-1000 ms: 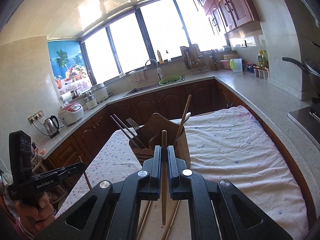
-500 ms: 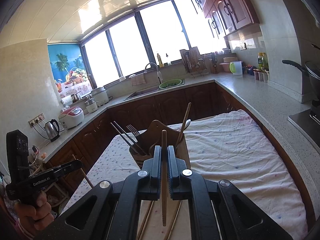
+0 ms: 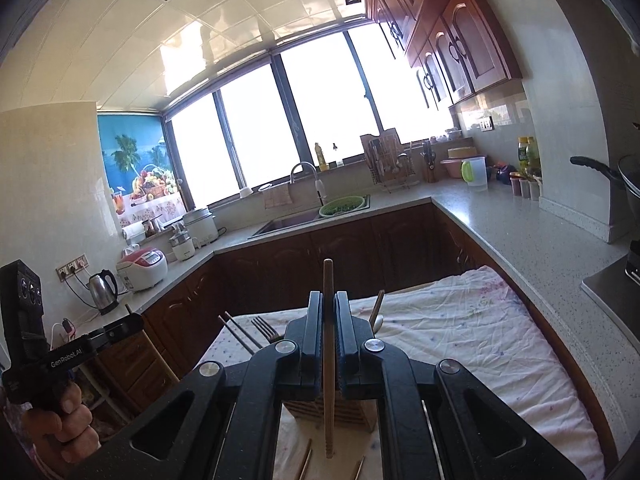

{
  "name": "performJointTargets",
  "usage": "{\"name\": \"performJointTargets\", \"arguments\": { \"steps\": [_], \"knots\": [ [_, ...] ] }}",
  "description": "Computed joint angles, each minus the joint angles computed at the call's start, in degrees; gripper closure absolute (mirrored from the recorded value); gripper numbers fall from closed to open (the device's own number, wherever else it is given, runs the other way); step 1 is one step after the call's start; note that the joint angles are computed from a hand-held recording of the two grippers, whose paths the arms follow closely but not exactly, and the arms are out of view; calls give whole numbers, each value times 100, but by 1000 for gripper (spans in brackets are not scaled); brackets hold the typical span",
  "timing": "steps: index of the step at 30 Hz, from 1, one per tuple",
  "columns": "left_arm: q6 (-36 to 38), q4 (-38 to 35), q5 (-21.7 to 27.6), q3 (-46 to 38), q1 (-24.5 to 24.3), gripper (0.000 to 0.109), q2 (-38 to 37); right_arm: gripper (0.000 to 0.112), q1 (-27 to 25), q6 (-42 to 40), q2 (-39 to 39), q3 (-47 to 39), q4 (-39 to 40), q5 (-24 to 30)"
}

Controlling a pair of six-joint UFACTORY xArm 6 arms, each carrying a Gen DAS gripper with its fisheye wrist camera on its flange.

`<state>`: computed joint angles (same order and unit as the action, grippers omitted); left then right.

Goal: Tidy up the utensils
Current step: 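Lift and carry both held chopsticks over the wooden holder, then lower both chopsticks into the holder and open both tools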

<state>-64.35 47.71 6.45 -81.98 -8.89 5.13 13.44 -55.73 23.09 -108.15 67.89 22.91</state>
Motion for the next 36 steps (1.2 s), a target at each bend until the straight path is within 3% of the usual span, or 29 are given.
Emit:
{"name": "performJointTargets", "arguments": {
  "steps": [5, 13, 19, 26, 31, 36],
  "knots": [
    [-267, 389, 141, -1003, 74, 104, 612, 107, 74, 655, 834, -1291, -571, -74],
    [-1457, 1443, 404, -1982, 174, 104, 1477, 107, 191, 1695, 2160, -2990, -1714, -237],
    [-2281, 2035, 378, -1844, 249, 104, 1637, 107, 270, 1599, 2239, -2710, -1658, -517],
    [-1936, 1662, 289, -1349, 234, 104, 1581, 107, 241, 1466, 2043, -2100, -1470, -493],
    [-1408, 1075, 259, -1155, 193, 104, 1614, 106, 203, 1747, 2066, -1984, -1771, -266],
    [-1284, 959, 307, -1115, 171, 104, 1594, 106, 217, 1762, 2030, -1940, -1887, -203]
  ]
}}
